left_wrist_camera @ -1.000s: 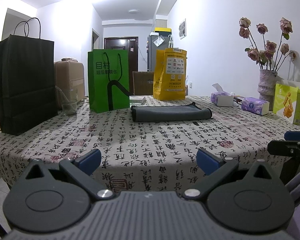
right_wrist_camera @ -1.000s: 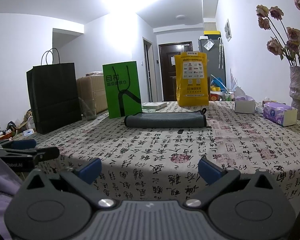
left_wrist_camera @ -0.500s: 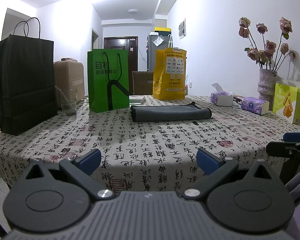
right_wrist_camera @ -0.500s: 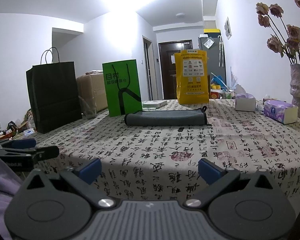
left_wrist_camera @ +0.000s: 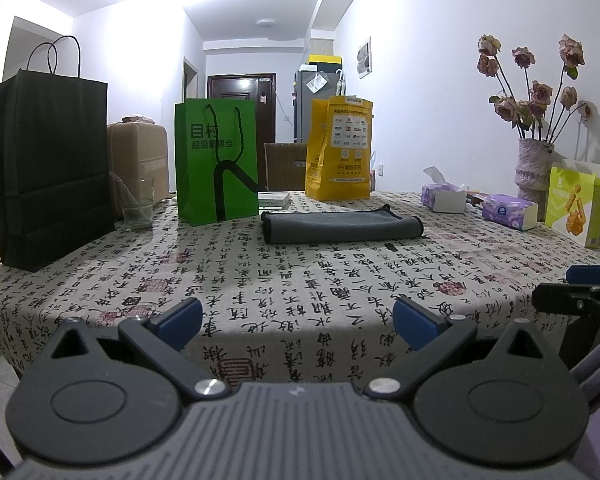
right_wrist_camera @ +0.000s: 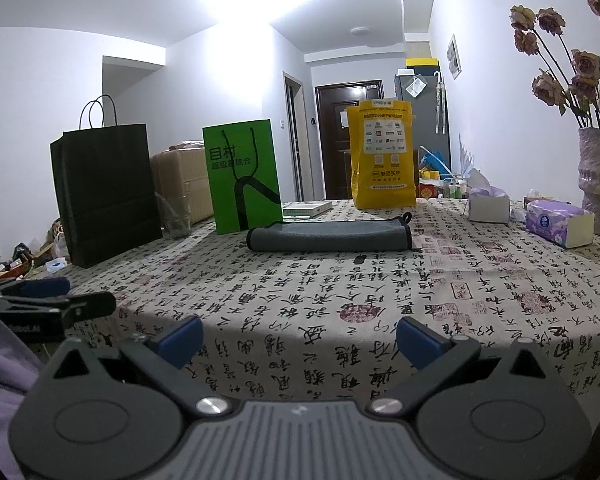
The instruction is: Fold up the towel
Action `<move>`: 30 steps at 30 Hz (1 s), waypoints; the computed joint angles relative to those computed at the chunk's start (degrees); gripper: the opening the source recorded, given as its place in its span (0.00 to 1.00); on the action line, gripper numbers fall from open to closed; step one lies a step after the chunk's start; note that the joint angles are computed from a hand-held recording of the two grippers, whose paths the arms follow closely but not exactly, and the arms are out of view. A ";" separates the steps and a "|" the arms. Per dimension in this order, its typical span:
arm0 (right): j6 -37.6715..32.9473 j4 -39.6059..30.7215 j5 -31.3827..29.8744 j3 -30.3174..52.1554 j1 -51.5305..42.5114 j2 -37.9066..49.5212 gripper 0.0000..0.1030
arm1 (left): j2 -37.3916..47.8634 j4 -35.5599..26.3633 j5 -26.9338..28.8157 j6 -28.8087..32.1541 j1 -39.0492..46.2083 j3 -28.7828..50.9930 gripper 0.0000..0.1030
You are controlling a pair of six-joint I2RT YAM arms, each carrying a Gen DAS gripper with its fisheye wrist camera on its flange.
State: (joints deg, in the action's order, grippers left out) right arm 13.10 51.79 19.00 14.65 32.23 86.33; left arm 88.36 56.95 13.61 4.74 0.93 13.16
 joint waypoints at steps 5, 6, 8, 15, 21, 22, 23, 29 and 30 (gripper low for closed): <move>-0.18 -0.01 0.05 -0.05 0.13 -0.15 1.00 | 0.04 0.14 -0.12 -0.03 -0.07 -0.05 1.00; -0.19 -0.02 0.12 -0.06 0.18 -0.18 1.00 | 0.11 0.24 -0.13 -0.03 -0.08 -0.05 1.00; -0.25 0.07 -0.13 -0.10 -0.08 -0.16 1.00 | -0.21 -0.06 -0.07 0.03 -0.06 0.00 1.00; -0.20 -0.27 -0.39 0.00 -0.40 -0.26 1.00 | -0.44 -0.62 0.26 0.23 0.17 0.47 1.00; -0.37 -0.33 -0.71 0.16 -0.75 -0.16 1.00 | -0.52 -0.68 0.24 0.24 0.17 0.50 1.00; -0.35 -0.34 -0.68 0.14 -0.73 -0.19 1.00 | -0.52 -0.68 0.24 0.24 0.17 0.50 1.00; -0.35 -0.34 -0.68 0.14 -0.73 -0.19 1.00 | -0.54 -0.72 0.27 0.23 0.16 0.48 1.00; -0.24 -0.63 -0.74 0.39 -0.81 -0.07 1.00 | -0.51 -0.71 0.17 0.20 0.09 0.52 1.00; -0.24 -0.63 -0.74 0.39 -0.81 -0.07 1.00 | -0.53 -0.67 0.16 0.19 0.08 0.46 1.00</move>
